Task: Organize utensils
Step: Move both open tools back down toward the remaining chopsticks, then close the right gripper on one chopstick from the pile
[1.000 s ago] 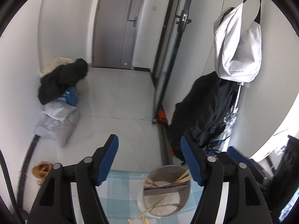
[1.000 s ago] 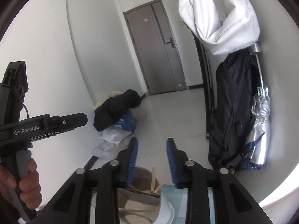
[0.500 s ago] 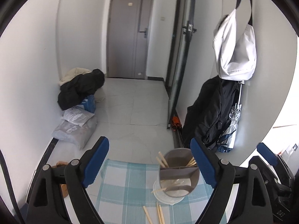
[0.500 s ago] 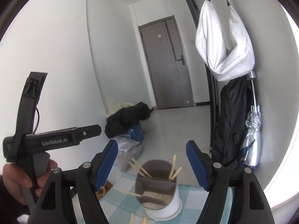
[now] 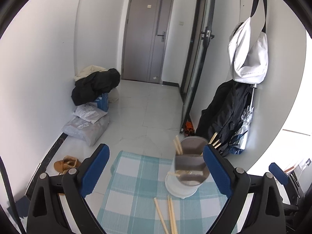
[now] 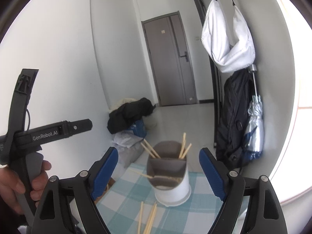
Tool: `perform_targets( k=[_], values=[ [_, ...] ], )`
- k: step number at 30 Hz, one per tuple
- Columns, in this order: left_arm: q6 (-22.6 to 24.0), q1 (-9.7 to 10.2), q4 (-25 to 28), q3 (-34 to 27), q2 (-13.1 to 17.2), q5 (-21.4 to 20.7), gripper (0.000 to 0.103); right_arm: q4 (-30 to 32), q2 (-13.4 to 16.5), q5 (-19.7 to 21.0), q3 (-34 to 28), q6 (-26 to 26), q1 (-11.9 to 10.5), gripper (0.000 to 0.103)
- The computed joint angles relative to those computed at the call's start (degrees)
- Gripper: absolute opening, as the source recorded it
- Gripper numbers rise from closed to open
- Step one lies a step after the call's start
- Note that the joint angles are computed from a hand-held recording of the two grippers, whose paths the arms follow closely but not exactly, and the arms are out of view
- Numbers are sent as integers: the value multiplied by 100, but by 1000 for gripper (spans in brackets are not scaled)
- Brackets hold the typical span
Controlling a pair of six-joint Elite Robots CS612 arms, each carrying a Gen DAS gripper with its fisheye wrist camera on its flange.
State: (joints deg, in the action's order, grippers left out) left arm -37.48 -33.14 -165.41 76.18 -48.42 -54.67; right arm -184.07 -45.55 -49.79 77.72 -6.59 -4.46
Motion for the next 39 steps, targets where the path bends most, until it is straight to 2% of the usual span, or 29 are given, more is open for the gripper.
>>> perform_targets(
  k=[4, 10, 12, 19, 24, 26, 27, 29, 30, 34, 39],
  values=[
    [-332, -19, 148, 206, -67, 48, 94, 240, -79, -218, 222, -208, 11, 85],
    [-840, -28, 148, 473, -75, 57, 94, 520, -125, -335, 439, -467, 7, 85],
    [-1107, -19, 299, 514, -46, 90, 94, 609, -114, -397, 474, -549, 15, 85],
    [-1495, 97, 758, 511, 113, -377, 94, 1440, 29, -731, 350, -827, 114, 84],
    [-1671, 173, 983, 476, 221, -539, 94, 2191, 177, -1045, 135, -1154, 245, 73],
    [-1951, 248, 1261, 402, 271, -808, 94, 2636, 279, -1239, -36, -1338, 321, 59],
    [-2016, 271, 1300, 400, 279, -872, 94, 2903, 343, -1376, -153, -1406, 367, 55],
    [-2108, 279, 1643, 310, 320, -732, 94, 3237, 447, -1490, -327, -1449, 420, 47],
    [-2083, 280, 1776, 266, 340, -649, 94, 3326, 494, -1513, -398, -1439, 436, 45],
    [-2015, 342, 1829, 252, 339, -739, 94, 3672, 675, -1466, -672, -1400, 506, 42],
    [-2130, 424, 1783, 259, 345, -1046, 94, 4012, 804, -1480, -906, -1538, 618, 38]
  ],
)
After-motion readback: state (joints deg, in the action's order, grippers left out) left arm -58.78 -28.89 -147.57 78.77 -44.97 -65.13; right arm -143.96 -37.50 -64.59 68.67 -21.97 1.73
